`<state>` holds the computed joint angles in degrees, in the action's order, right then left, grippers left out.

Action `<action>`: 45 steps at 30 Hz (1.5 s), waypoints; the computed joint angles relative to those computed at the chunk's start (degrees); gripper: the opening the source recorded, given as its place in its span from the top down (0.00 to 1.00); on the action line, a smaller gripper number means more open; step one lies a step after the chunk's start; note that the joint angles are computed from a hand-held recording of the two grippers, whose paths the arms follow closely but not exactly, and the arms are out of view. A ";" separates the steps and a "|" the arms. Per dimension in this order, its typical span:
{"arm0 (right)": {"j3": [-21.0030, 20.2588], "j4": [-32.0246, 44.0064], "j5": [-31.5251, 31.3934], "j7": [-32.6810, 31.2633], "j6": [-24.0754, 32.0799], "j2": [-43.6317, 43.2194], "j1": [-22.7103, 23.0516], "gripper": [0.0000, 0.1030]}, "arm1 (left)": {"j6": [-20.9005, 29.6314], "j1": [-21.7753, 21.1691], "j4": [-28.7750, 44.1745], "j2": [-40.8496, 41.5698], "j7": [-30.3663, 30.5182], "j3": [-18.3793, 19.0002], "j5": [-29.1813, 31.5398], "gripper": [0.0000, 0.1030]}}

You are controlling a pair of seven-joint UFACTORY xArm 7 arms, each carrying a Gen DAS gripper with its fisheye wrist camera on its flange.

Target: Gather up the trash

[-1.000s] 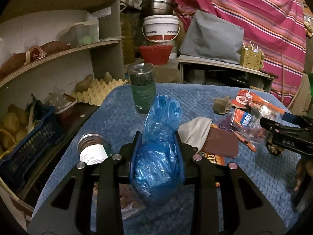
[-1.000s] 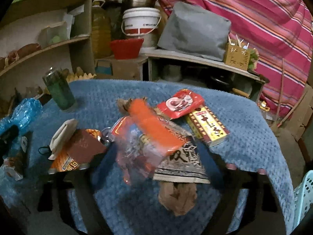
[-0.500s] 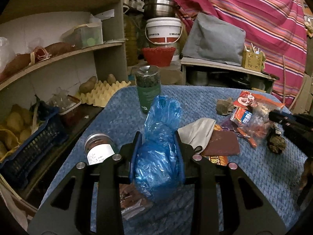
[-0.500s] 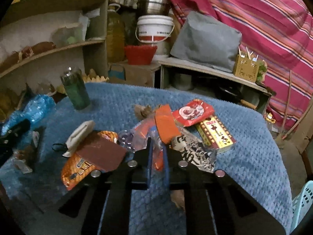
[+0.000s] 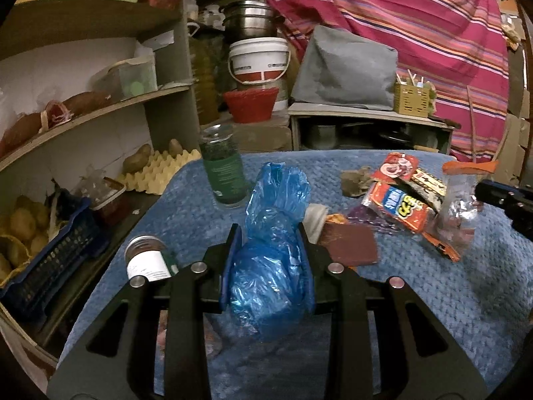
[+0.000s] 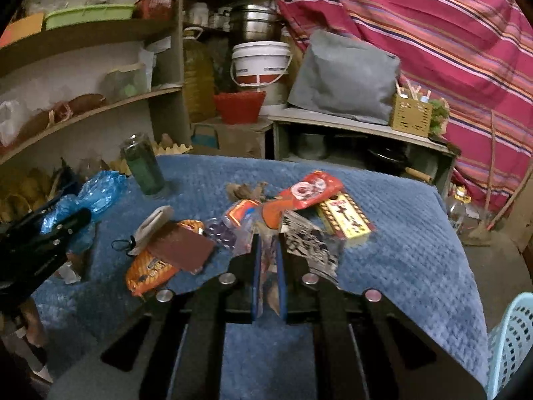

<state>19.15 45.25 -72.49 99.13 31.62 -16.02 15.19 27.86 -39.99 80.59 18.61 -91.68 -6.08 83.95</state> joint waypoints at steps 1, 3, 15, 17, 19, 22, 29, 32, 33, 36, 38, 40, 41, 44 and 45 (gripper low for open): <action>-0.53 -1.53 0.66 0.20 -0.80 -1.76 0.12 0.91 | -0.42 -0.06 0.26 0.23 0.29 -0.20 -0.20 0.70; -0.89 -4.13 1.84 0.40 -2.28 -4.76 -0.32 0.91 | -0.88 -0.37 0.83 0.72 0.98 -0.34 -0.58 0.70; 1.09 -17.04 16.94 -11.32 0.53 -23.13 -1.86 0.91 | -1.59 -5.55 6.73 5.34 5.10 0.75 -3.57 0.70; 0.17 -20.27 20.21 -13.67 1.21 -28.12 -1.27 0.91 | -1.59 -6.58 7.67 6.09 5.96 1.16 -3.84 0.70; -0.49 -22.80 22.94 -15.82 1.53 -31.96 -1.07 0.91 | -1.44 -7.49 8.45 6.75 6.74 1.61 -4.14 0.70; -1.29 -26.53 27.06 -19.66 3.68 -37.75 -0.73 0.91 | -1.69 -8.56 9.59 7.83 8.02 2.12 -5.09 0.70; -0.74 -32.61 34.58 -26.43 8.46 -48.14 -0.95 0.91 | -2.98 -11.04 13.05 10.91 11.74 3.58 -8.45 0.70; 0.10 -34.21 37.00 -28.54 10.37 -52.55 -1.68 0.91 | -4.47 -11.98 14.37 12.12 13.64 3.94 -10.71 0.70; 0.29 -34.54 37.70 -29.20 10.53 -53.31 -2.15 0.91 | -4.56 -12.43 14.93 12.55 14.61 4.15 -11.59 0.70; 0.33 -36.29 39.84 -31.38 11.71 -57.05 -3.34 0.91 | -4.05 -15.01 17.20 13.97 17.44 5.37 -12.44 0.70; 0.18 -37.13 41.10 -33.05 12.39 -60.00 -3.96 0.91 | -3.64 -16.45 19.03 14.99 19.29 5.82 -12.95 0.70; 0.02 -38.01 42.27 -35.03 14.04 -63.88 -4.42 0.91 | -4.20 -17.11 20.25 15.61 20.78 5.85 -14.68 0.70; 0.01 -38.23 42.99 -35.82 14.42 -65.12 -4.67 0.91 | -4.33 -17.60 21.34 16.15 21.80 5.77 -15.78 0.70; -1.28 -40.20 45.04 -38.71 17.15 -72.37 -5.09 0.91 | -3.45 -20.81 23.67 16.87 22.28 7.72 -15.28 0.70; -1.98 -40.96 45.71 -39.57 17.74 -74.73 -5.41 0.91 | -3.00 -21.80 24.50 17.07 21.95 8.30 -14.76 0.70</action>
